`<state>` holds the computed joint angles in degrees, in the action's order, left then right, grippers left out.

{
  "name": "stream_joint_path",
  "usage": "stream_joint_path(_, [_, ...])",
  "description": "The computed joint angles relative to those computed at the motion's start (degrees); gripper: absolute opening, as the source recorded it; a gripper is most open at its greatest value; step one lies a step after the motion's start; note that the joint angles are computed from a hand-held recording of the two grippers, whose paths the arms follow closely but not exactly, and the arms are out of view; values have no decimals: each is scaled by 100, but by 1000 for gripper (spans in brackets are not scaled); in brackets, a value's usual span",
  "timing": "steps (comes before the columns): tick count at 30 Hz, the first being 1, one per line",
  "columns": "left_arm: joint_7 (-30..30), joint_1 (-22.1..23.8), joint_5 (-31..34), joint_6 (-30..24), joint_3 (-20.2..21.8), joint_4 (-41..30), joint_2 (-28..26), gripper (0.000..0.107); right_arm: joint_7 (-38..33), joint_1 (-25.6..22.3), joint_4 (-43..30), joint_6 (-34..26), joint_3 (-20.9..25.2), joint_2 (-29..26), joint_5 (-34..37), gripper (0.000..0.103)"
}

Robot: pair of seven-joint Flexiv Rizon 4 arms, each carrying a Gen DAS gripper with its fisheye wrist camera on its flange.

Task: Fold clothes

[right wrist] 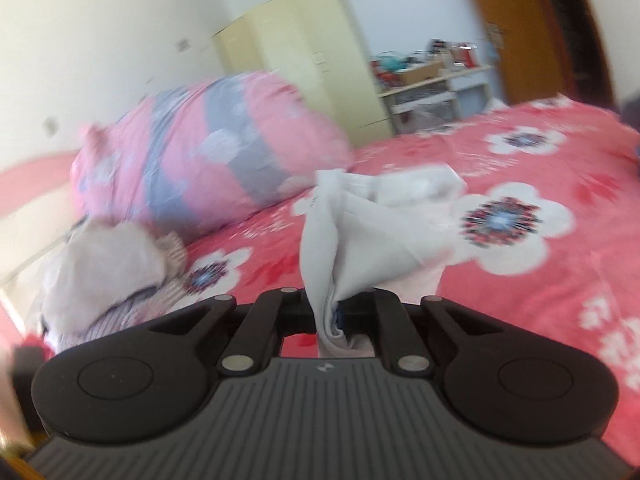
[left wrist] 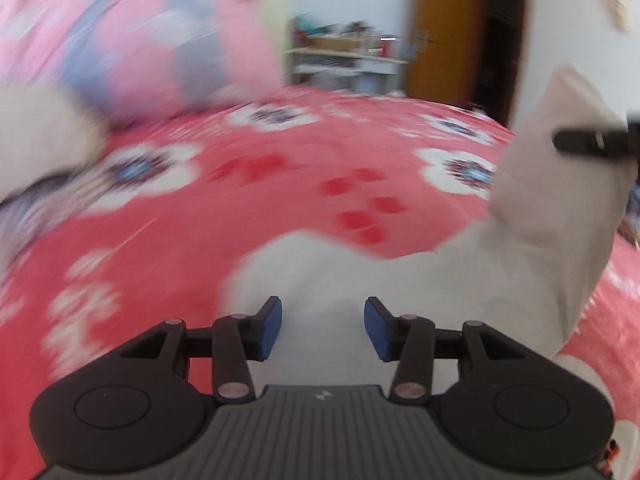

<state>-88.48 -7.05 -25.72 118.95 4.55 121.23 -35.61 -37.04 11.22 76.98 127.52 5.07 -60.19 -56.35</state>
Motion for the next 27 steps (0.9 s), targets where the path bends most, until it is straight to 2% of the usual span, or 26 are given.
stream_joint_path(2, [-429, 462, 164, 4, -229, 404, 295, 47, -126, 149, -45, -43, -46, 0, -199, 5])
stream_joint_path(4, [-901, 1073, 644, 35, -549, 680, 454, 47, -199, 278, -64, -90, -43, -23, -360, 5])
stream_joint_path(8, [-1483, 1637, 1303, 65, -792, 922, 488, 47, -339, 567, -82, -283, -106, -49, -699, 5])
stream_joint_path(11, [-1982, 2125, 1949, 267, -1100, 978, 378, 47, -1409, 1128, 313, -432, -489, 107, -190, 5])
stream_joint_path(14, [-2216, 2190, 2234, 378, -1078, 950, 286, 47, -2646, 1801, 770, -555, -1034, 267, 293, 7])
stream_joint_path(16, [-2316, 2220, 2369, 425, -1059, 925, 234, 48, -3572, 2390, 1113, -489, -1555, 340, 906, 14])
stream_joint_path(19, [-2489, 2309, 2533, 502, -1065, 950, 223, 48, -4354, 2786, 1372, -402, -1846, 391, 1405, 32])
stream_joint_path(20, [-2543, 2325, 2566, 539, -1052, 967, 232, 48, -4453, 2732, 1400, -382, -1772, 425, 1383, 37])
stream_joint_path(22, [-2648, 2358, 2626, 615, -1026, 1002, 251, 48, -4422, 2351, 1461, -318, -1351, 539, 1010, 62])
stream_joint_path(25, [-2728, 2290, 2593, 742, -888, 1049, 308, 49, -3989, 1416, 1496, -52, -477, 647, -71, 67])
stream_joint_path(27, [-2784, 2224, 2545, 934, -785, 1093, 348, 48, -3205, 668, 1412, 267, 127, 602, -1041, 67])
